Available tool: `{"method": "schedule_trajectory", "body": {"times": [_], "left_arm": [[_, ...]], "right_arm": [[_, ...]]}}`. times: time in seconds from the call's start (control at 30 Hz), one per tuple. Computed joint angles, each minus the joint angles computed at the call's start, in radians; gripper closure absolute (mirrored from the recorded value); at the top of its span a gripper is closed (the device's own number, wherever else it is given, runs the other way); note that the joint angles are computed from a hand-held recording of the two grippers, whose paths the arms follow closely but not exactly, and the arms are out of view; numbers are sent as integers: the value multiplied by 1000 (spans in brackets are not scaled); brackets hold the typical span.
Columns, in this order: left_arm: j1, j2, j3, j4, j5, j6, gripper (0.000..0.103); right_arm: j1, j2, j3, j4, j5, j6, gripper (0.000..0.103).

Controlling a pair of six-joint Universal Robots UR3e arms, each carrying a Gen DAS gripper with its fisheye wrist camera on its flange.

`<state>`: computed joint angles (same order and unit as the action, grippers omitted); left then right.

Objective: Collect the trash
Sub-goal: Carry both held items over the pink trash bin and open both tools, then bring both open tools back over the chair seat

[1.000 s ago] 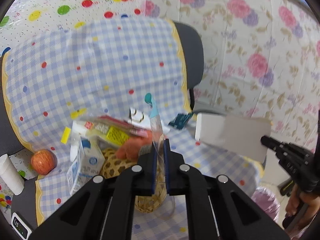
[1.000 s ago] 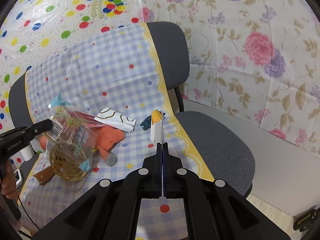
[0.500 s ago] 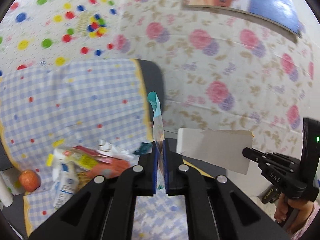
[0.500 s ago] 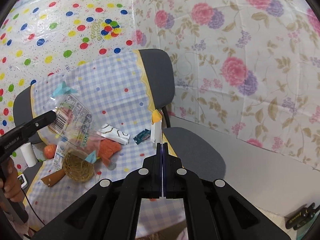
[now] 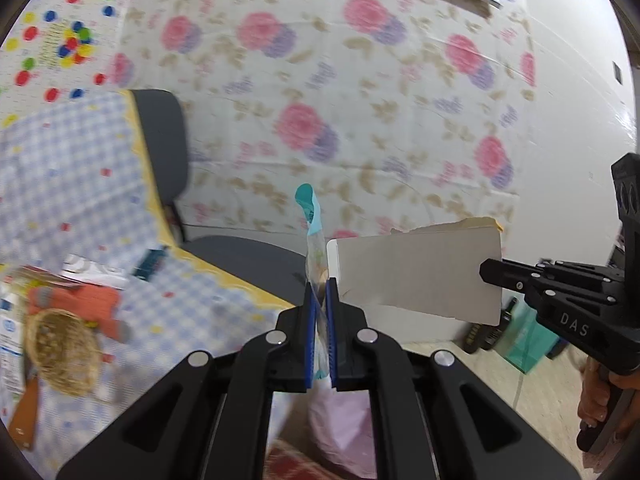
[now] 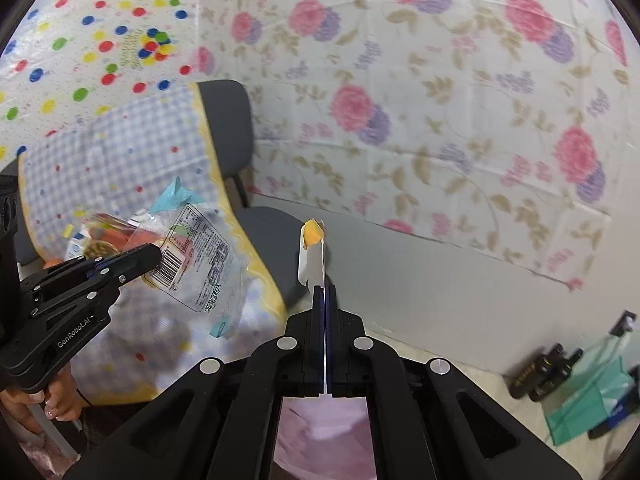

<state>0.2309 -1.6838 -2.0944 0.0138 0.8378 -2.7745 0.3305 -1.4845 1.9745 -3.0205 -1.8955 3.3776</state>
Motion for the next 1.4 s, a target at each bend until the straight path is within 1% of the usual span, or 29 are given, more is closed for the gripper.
{"method": "schedule_trajectory", "body": {"times": [0.1,0.2,0.37,0.5,0.57,0.6,0.63,0.7,0.77,0.9,0.93,0.97,1.07,1.17,1.27,1.33,1.4], "left_arm": [[-64,-48,-6,22,10,14,100],[-128,-107,9,23,27,19,100],[-193,-191,51,8,75,28,100],[-218,-240,106,-32,114,28,95],[-226,-258,135,-58,133,25,87],[-229,-269,149,-60,146,17,74],[-222,-268,150,-59,146,13,63],[-202,-259,151,-68,143,8,59],[-177,-243,150,-81,142,1,58],[-112,-190,128,-91,139,-16,57],[-92,-172,118,-91,143,-25,57],[-79,-157,113,-95,153,-30,57],[-39,-117,96,-106,165,-35,57],[-3,-74,73,-107,191,-31,57],[45,-26,43,-98,203,-28,57],[86,9,17,-91,205,-23,56],[125,35,4,-93,208,-24,54]], "right_arm": [[-7,-66,88,33,-42,23,102],[-13,-94,140,57,-60,43,102],[-64,-112,218,87,-23,61,102],[-99,-77,232,91,12,55,102],[-117,-44,234,73,31,47,101],[-125,-25,231,67,42,43,100],[-128,-10,231,55,48,41,100],[-138,23,219,44,64,39,100],[-140,35,209,34,73,44,94],[-137,35,190,-21,84,38,91],[-135,37,178,-26,88,44,86],[-141,33,177,-51,114,44,83],[-127,49,130,-66,142,30,82],[-86,100,43,-69,130,2,80],[-75,150,-51,-39,184,-12,75],[-63,188,-122,-15,213,-23,74],[-39,233,-196,5,214,-42,74]]}}
